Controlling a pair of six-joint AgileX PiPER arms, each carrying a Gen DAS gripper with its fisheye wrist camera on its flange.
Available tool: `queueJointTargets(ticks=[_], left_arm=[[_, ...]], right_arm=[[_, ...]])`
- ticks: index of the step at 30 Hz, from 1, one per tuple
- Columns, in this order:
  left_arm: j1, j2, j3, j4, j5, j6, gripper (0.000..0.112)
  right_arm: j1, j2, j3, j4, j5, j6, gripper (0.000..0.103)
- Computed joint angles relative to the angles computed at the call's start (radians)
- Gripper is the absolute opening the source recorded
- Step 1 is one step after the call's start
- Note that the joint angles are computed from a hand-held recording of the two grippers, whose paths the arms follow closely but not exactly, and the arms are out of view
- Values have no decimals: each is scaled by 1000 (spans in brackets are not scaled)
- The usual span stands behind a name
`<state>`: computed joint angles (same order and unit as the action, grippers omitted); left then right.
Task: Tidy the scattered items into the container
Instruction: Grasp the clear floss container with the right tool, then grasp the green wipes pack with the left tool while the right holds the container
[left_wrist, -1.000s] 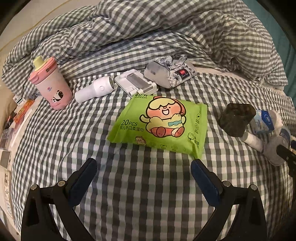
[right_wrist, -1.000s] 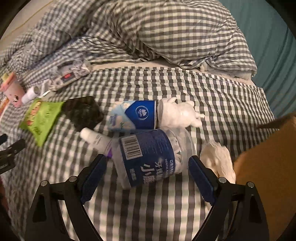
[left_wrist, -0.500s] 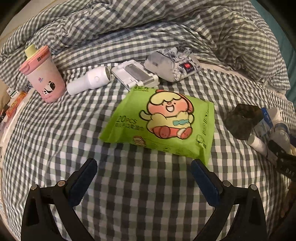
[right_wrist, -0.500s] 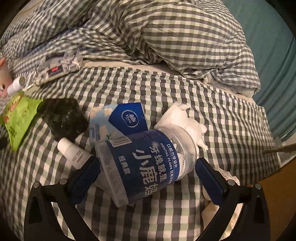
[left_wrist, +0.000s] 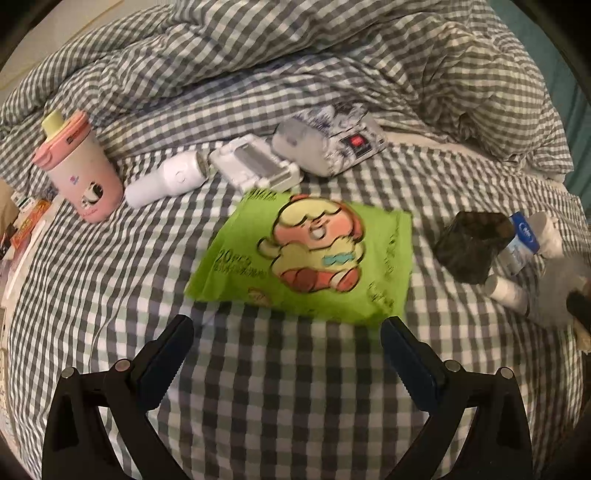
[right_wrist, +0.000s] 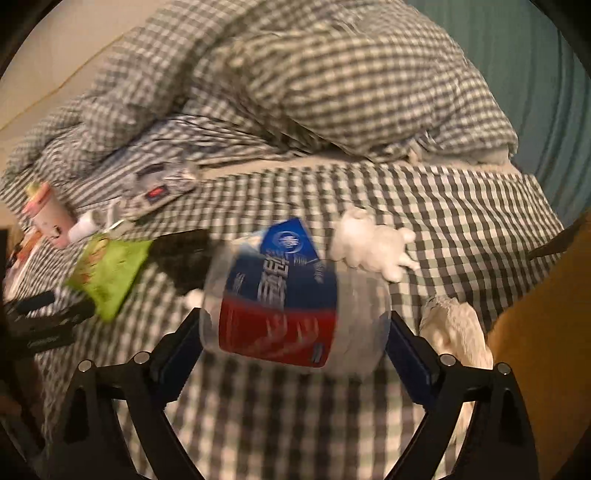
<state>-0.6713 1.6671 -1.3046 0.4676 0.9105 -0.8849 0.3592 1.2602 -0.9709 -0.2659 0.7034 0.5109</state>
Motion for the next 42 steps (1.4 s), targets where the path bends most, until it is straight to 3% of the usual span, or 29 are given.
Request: queueJointTargets(ticks=[6, 13, 17, 20, 22, 28, 31, 36, 39, 42], left_arm=[[0, 99, -93, 6, 5, 61, 103], [60, 116, -74, -40, -116, 99, 103], [54, 91, -24, -51, -138, 123, 103], [74, 126, -32, -147, -114, 182, 103], [57, 133, -30, -96, -124, 124, 103], [79, 183, -133, -140, -51, 152, 103], [28, 185, -145, -19, 3, 89, 103], [-118, 271, -207, 334, 154, 32, 103], [-151, 291, -162, 510, 121, 3, 103], [-77, 256, -144, 414, 35, 29, 103]], right_arm=[[53, 13, 41, -19, -13, 49, 91], [26, 47, 34, 16, -44, 13, 92], [52, 69, 38, -37, -39, 68, 92], [34, 67, 46, -5, -53, 37, 93], [22, 65, 49, 17, -62, 19, 93], [17, 69, 49, 27, -64, 9, 93], [13, 72, 56, 36, -67, 6, 93], [0, 69, 67, 63, -82, -15, 93], [-7, 71, 73, 79, -91, -26, 93], [-11, 78, 76, 91, -95, -33, 93]])
